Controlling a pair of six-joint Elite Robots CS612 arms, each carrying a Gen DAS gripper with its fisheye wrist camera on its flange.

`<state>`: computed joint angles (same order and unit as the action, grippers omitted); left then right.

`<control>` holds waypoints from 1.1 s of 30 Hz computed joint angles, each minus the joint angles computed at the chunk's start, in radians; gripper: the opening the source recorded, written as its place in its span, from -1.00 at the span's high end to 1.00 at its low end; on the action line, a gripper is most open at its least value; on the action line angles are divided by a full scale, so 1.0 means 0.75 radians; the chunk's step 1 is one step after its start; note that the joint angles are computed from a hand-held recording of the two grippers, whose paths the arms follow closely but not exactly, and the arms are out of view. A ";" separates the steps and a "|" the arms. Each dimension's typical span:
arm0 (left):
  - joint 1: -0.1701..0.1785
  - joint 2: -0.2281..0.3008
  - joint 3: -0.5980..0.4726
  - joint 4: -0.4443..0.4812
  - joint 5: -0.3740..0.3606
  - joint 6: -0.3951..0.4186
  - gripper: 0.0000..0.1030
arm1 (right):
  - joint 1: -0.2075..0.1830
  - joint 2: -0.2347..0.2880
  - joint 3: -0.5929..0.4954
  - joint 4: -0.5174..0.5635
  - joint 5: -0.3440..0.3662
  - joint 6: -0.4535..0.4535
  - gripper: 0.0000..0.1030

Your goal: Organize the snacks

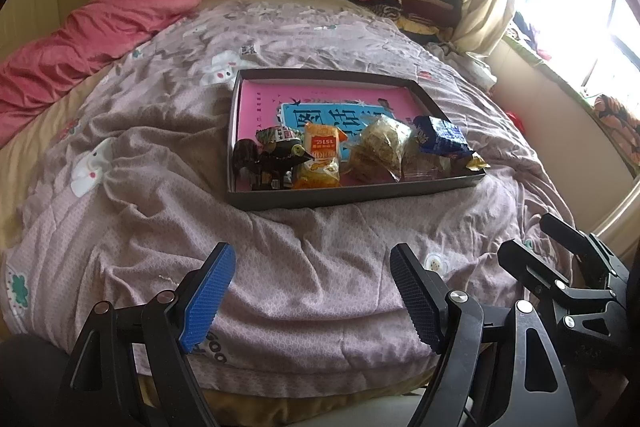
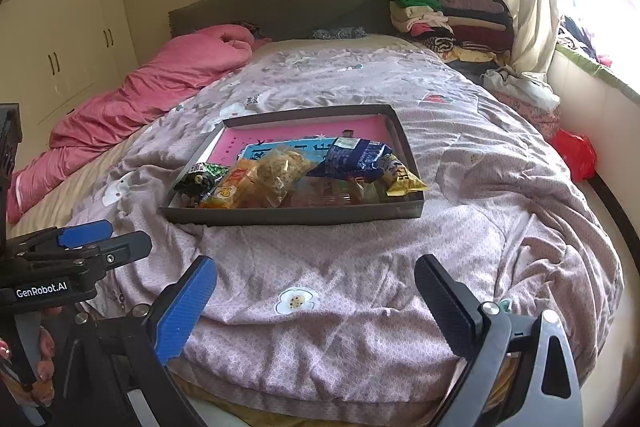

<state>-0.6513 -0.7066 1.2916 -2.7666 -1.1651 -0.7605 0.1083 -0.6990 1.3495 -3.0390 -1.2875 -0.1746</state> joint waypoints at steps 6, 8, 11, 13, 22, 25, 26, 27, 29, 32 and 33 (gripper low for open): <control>0.000 0.000 0.001 -0.001 -0.002 0.000 -0.57 | 0.000 0.002 -0.002 -0.001 0.001 -0.007 -0.94; 0.000 0.001 -0.002 0.003 -0.002 -0.001 -0.57 | 0.000 0.003 -0.002 -0.002 0.000 -0.007 -0.94; -0.001 0.001 -0.005 0.010 0.005 0.001 -0.57 | 0.001 0.002 -0.002 0.000 0.000 -0.006 -0.94; -0.002 0.000 -0.005 0.012 0.014 0.000 -0.57 | 0.001 0.002 -0.001 0.000 -0.003 -0.005 -0.94; -0.005 0.000 -0.009 0.027 0.035 0.005 -0.57 | 0.000 0.006 -0.004 -0.001 -0.007 -0.004 -0.94; -0.006 0.000 -0.010 0.030 0.036 0.004 -0.57 | 0.001 0.006 -0.004 -0.001 -0.007 -0.003 -0.94; -0.006 0.000 -0.010 0.030 0.035 0.003 -0.57 | 0.000 0.007 -0.004 -0.001 -0.007 -0.004 -0.94; -0.006 0.000 -0.010 0.028 0.029 0.007 -0.57 | 0.001 0.006 -0.004 -0.001 -0.007 -0.003 -0.94; -0.008 0.002 -0.013 0.028 0.033 0.011 -0.57 | 0.000 0.006 -0.005 -0.001 -0.007 -0.003 -0.94; -0.011 0.005 -0.013 0.015 0.047 0.004 -0.57 | -0.001 0.008 -0.006 -0.001 -0.007 -0.003 -0.94; -0.010 0.005 -0.013 0.013 0.050 -0.002 -0.57 | -0.001 0.007 -0.005 0.000 -0.006 -0.004 -0.94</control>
